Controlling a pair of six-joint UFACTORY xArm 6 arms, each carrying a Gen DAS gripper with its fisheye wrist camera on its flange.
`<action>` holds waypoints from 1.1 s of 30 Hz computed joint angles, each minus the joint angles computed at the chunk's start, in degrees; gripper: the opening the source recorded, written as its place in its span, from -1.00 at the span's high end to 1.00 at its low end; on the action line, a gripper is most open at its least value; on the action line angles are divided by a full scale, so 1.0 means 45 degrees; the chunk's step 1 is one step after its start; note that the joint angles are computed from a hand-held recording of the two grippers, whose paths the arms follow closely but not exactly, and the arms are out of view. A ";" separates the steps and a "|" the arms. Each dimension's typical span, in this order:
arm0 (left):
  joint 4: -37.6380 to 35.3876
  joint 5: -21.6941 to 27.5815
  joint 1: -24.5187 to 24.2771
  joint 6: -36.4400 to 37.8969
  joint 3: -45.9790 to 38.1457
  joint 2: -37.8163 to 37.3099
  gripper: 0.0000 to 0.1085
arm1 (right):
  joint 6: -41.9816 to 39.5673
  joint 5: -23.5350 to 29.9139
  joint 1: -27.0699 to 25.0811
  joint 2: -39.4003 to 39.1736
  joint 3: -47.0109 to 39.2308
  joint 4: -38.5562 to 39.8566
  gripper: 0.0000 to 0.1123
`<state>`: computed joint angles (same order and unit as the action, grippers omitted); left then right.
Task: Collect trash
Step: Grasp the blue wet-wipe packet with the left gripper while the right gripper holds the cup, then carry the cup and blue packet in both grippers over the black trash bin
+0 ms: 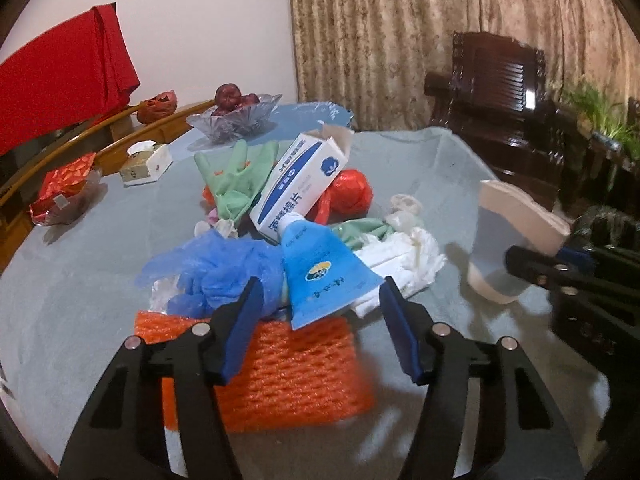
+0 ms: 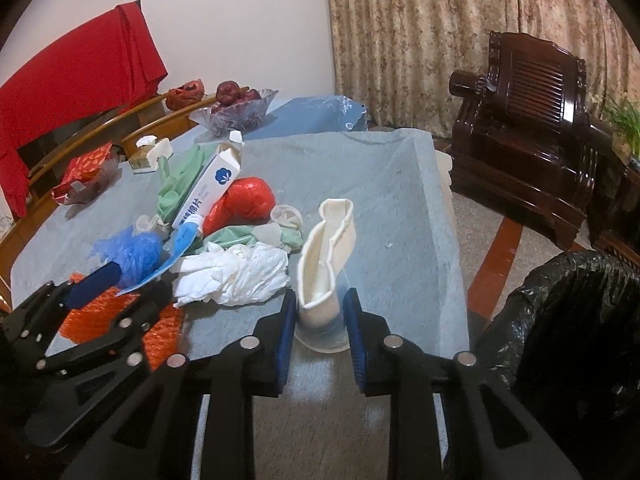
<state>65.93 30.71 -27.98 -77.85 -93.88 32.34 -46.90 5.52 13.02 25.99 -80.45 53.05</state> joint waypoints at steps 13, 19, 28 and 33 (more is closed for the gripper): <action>-0.0203 0.0120 0.0002 0.0352 -0.0191 0.0035 0.79 | -0.0471 0.0170 -0.0038 -0.0125 -0.0074 0.0537 0.56; 0.0049 -0.0615 0.0063 -0.0514 0.0491 -0.0515 0.94 | -0.0658 0.0148 -0.0018 -0.0200 -0.0022 0.0729 0.56; -0.0793 -0.0300 0.0128 -0.0087 -0.0100 -0.0080 0.79 | -0.0271 0.0239 -0.0046 -0.0201 0.0008 0.0267 0.56; 0.0108 -0.0424 0.0184 -0.0812 -0.0043 -0.0252 0.96 | -0.1219 0.0356 -0.0001 -0.0349 -0.0039 0.1126 0.56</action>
<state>66.42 28.80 -27.16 -81.51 -94.08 31.21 -52.39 7.12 13.01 24.42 -80.63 58.12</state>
